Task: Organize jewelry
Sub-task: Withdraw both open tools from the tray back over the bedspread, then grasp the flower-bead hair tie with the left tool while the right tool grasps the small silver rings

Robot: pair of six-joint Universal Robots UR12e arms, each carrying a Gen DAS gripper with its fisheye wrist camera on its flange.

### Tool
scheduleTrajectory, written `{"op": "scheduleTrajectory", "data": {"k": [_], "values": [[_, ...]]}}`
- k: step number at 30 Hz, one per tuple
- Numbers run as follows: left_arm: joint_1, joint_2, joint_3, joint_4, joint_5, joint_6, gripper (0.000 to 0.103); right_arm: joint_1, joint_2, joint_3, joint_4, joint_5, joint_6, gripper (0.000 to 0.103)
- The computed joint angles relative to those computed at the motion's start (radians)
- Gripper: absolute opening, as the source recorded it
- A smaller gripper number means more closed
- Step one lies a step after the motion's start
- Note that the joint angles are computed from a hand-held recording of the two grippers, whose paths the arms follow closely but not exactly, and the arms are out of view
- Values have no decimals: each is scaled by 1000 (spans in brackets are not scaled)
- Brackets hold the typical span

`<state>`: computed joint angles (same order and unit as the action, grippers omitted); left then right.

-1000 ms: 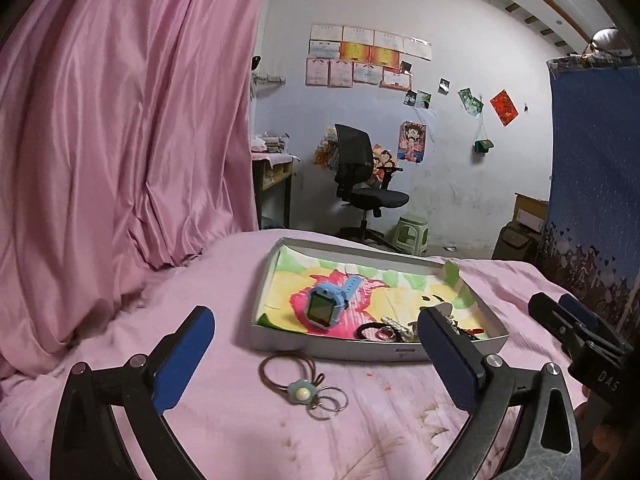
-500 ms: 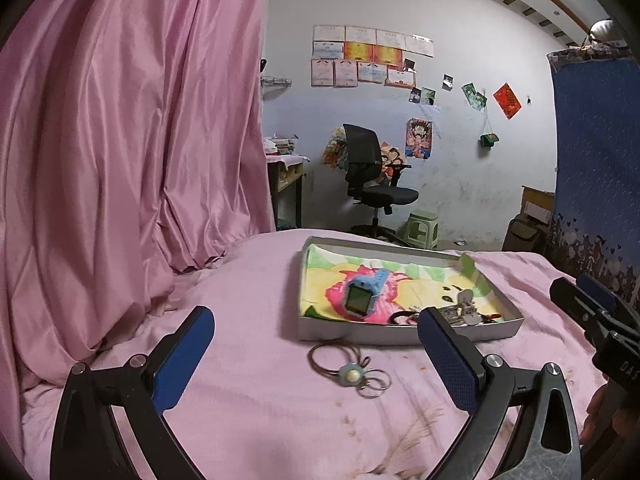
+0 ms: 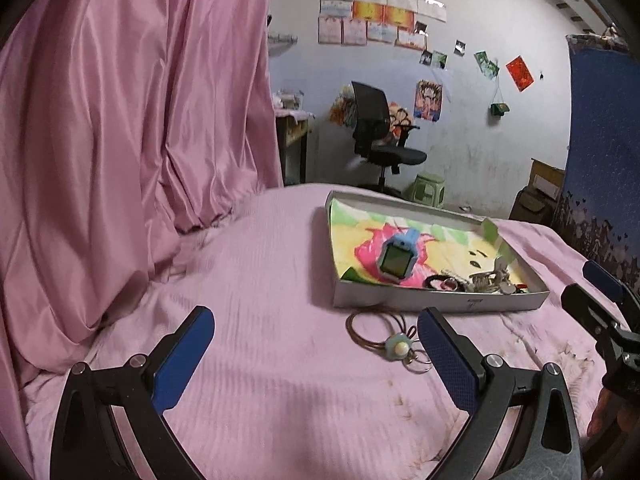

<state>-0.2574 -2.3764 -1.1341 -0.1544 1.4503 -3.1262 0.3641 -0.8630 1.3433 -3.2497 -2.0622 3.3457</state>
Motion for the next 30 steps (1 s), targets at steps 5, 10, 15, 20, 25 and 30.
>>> {"op": "scheduleTrajectory", "data": {"k": [5,10,15,20,25,30], "values": [[2,-11,32,-71,-1,2,102,-2,5,-15,48,29,-8,91],[6,-27,77,-174,-18,-5,102,-10,10,-31,100,65,-1,91],[13,-46,119,-262,-81,0,99,-21,20,-55,167,131,2,90],[19,-71,174,-370,-151,7,81,-30,29,-75,244,203,-13,78],[32,-110,245,-502,-261,-16,61,-43,42,-103,329,286,-18,68],[36,-139,294,-559,-317,-37,50,-54,52,-120,381,344,-6,61]]}}
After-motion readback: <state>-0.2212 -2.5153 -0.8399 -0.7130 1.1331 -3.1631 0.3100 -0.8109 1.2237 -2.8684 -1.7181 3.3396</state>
